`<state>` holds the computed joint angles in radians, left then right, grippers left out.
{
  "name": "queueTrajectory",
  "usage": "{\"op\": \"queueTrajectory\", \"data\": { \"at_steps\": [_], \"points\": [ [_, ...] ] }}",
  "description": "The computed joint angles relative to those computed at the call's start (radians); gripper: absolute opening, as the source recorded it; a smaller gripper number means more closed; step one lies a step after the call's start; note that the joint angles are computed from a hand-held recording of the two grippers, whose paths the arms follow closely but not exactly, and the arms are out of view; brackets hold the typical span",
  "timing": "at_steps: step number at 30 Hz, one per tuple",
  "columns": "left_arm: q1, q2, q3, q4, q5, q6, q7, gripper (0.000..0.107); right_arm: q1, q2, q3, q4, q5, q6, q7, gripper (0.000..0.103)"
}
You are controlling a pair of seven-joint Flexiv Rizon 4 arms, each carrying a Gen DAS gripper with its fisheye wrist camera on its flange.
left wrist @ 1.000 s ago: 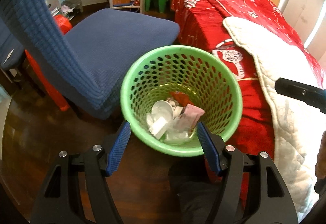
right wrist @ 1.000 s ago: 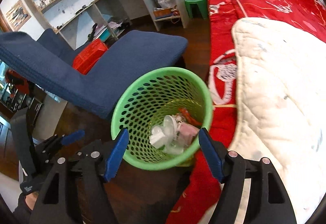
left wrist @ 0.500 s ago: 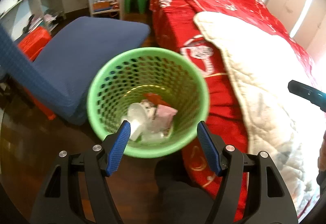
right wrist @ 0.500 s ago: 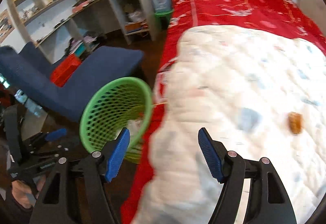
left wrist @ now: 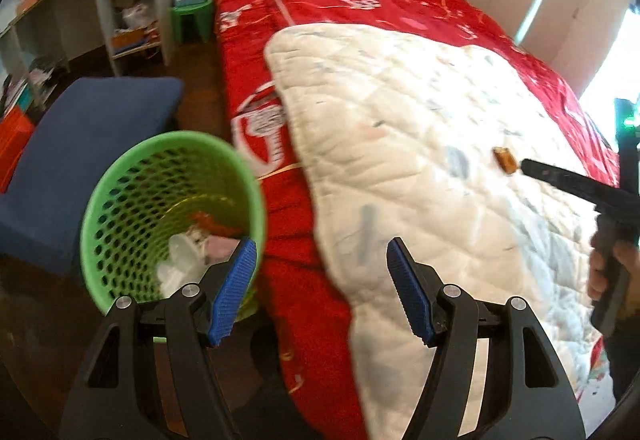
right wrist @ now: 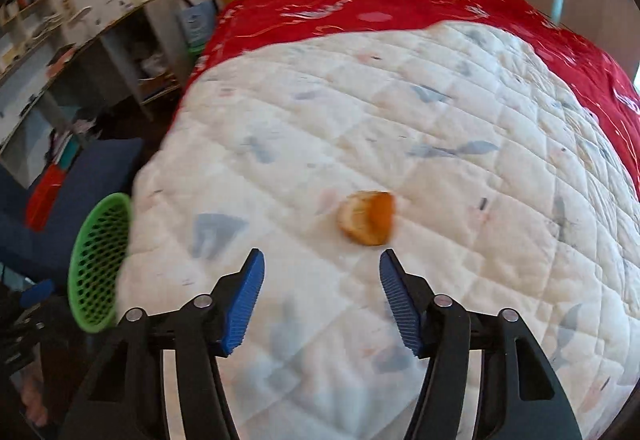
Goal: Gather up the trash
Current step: 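Move the right tool back to the quilt and grasp the orange peel, then carry the orange peel in the right tool over the green wastebasket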
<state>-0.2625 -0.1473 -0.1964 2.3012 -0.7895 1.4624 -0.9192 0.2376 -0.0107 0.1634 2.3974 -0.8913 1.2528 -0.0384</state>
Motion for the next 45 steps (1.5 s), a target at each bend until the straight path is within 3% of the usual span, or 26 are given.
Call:
{"op": "queueTrajectory", "data": {
  "at_steps": [9, 15, 19, 23, 35, 45],
  "points": [
    [-0.025, -0.041, -0.005, -0.070, 0.145, -0.036, -0.095, 0.067, -0.017, -0.096, -0.059, -0.026, -0.027, 0.064, -0.029, 0.056],
    [-0.029, -0.073, -0.007, -0.108, 0.232, -0.061, -0.158, 0.067, -0.003, -0.137, -0.091, -0.041, -0.036, 0.079, -0.043, 0.048],
    [-0.027, -0.091, -0.016, -0.131, 0.266, -0.070, -0.182, 0.067, -0.007, -0.134, -0.104, -0.031, -0.053, 0.093, -0.033, 0.037],
    [-0.033, -0.116, -0.023, -0.157, 0.302, -0.080, -0.209, 0.067, -0.016, -0.110, -0.105, -0.015, -0.068, 0.101, -0.025, 0.027],
    [-0.053, -0.161, -0.026, -0.200, 0.388, -0.101, -0.279, 0.067, -0.083, 0.012, -0.052, 0.069, -0.102, 0.121, 0.015, 0.025],
    [-0.009, -0.118, -0.096, -0.143, 0.287, -0.069, -0.211, 0.065, -0.083, 0.111, 0.031, 0.106, 0.003, 0.079, -0.024, 0.025]
  ]
}}
